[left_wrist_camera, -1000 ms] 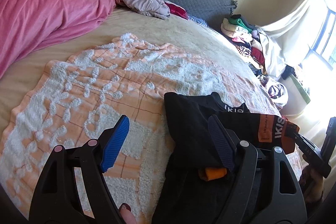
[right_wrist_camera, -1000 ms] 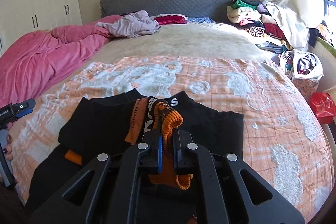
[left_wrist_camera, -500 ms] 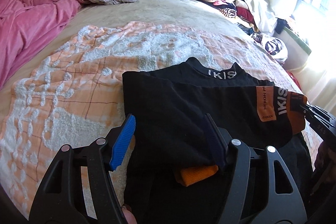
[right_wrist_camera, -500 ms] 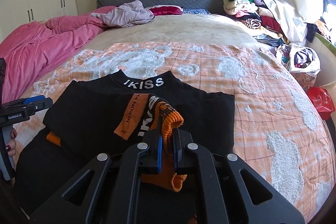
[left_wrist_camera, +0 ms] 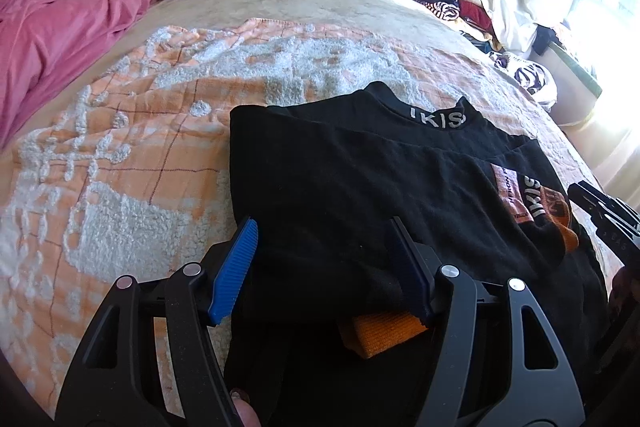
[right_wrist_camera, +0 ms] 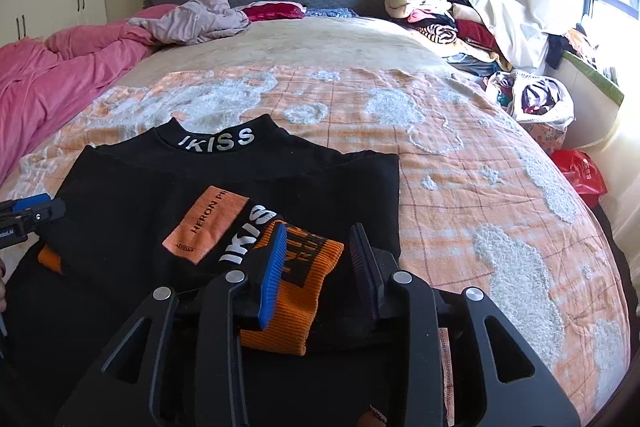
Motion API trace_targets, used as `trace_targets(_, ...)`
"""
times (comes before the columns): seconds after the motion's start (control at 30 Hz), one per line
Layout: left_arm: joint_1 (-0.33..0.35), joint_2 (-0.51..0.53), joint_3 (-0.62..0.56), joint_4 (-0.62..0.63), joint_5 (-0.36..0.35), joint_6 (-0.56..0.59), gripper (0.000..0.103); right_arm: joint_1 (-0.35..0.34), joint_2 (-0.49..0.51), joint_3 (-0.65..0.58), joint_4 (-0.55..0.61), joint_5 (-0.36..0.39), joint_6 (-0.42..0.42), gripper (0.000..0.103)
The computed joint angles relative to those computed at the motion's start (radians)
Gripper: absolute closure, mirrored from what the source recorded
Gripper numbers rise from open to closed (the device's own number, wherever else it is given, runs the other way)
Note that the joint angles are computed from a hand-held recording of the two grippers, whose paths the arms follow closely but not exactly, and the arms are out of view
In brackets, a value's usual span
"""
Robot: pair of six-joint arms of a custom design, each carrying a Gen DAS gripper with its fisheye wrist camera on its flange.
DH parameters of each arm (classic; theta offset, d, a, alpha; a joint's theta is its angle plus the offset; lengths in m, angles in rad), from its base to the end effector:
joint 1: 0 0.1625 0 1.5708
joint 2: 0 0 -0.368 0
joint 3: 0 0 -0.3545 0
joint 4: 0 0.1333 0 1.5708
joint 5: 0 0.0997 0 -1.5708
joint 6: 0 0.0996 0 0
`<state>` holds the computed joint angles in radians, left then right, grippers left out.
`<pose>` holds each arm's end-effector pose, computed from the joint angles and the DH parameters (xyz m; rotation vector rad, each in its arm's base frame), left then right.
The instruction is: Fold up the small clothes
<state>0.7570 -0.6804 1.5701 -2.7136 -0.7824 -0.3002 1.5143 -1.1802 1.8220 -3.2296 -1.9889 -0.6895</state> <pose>-0.3131 -0.5763 0.0756 0.5027 2.4307 -0.8127 0.0614 -0.5583 0.3275 0.4418 -2.1929 0.9813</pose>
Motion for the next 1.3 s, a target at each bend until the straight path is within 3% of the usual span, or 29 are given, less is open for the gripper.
trace_targets(0.1, -0.001, 0.004, -0.005, 0.008, -0.023, 0.006, 0.045, 0.008, -0.013, 0.017, 0.033, 0.043, -0.001, 0.071)
trace_targets(0.2, -0.003, 0.027, -0.036, 0.112, 0.011, -0.014, 0.045, 0.023, -0.012, 0.031, 0.068, 0.063, -0.023, 0.071)
trace_targets(0.43, -0.007, 0.028, -0.024, 0.116, 0.032, -0.004, 0.045, 0.053, 0.002, 0.039, 0.135, 0.092, -0.04, 0.071)
trace_targets(0.5, -0.006, 0.025, -0.02, 0.112, 0.027, -0.005, 0.045, 0.061, 0.009, 0.039, 0.144, 0.089, -0.054, 0.061)
trace_targets(0.57, -0.006, 0.025, -0.02, 0.111, 0.028, -0.004, 0.045, 0.068, 0.033, 0.023, 0.158, 0.031, -0.06, 0.059)
trace_targets(0.63, -0.008, 0.026, -0.018, 0.111, 0.03, -0.004, 0.045, 0.055, 0.054, -0.013, 0.242, -0.029, -0.018, 0.06)
trace_targets(0.73, -0.008, 0.019, -0.01, 0.11, 0.022, -0.008, 0.045, 0.016, 0.025, -0.02, 0.323, 0.036, 0.047, 0.061)
trace_targets(1.3, -0.024, -0.07, 0.087, 0.11, -0.037, -0.09, 0.04, -0.001, -0.03, 0.027, 0.324, 0.095, 0.037, 0.061)
